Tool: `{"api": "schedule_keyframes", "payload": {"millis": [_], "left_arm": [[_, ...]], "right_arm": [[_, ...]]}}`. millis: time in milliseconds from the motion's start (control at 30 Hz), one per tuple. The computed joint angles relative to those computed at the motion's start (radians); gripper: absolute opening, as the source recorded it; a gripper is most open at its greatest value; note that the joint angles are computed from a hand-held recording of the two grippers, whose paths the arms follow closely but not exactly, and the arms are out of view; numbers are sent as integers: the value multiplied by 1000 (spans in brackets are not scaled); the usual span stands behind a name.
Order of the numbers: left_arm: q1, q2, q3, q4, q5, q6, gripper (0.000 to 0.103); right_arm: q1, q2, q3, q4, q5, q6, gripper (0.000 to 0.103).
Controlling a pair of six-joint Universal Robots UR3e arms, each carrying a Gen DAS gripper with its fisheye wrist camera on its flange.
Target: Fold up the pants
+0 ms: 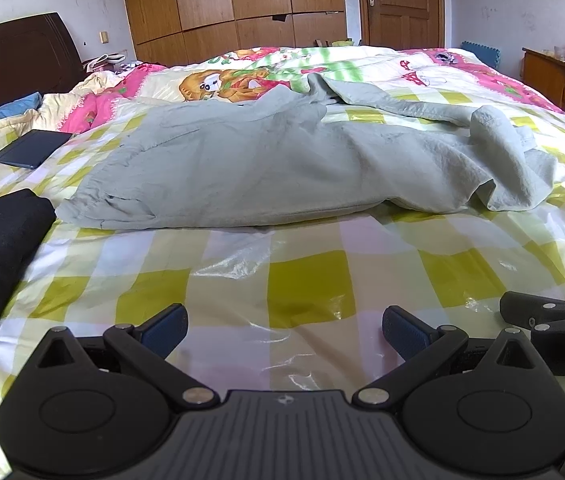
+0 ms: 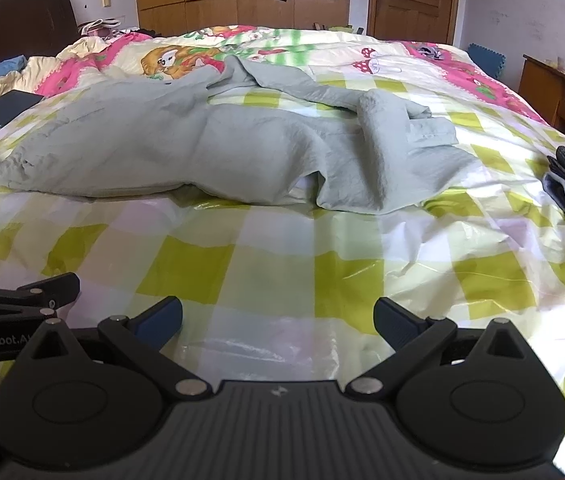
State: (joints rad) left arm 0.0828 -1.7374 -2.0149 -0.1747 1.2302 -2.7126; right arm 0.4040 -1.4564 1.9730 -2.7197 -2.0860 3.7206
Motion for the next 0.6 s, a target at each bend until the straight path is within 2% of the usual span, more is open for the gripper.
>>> {"api": "schedule_keyframes", "payload": {"millis": [600], "left_arm": [[6,7,-14,9,-15,14,103]], "right_arm": [[7,8,-7,0,-2,-7,101]]}}
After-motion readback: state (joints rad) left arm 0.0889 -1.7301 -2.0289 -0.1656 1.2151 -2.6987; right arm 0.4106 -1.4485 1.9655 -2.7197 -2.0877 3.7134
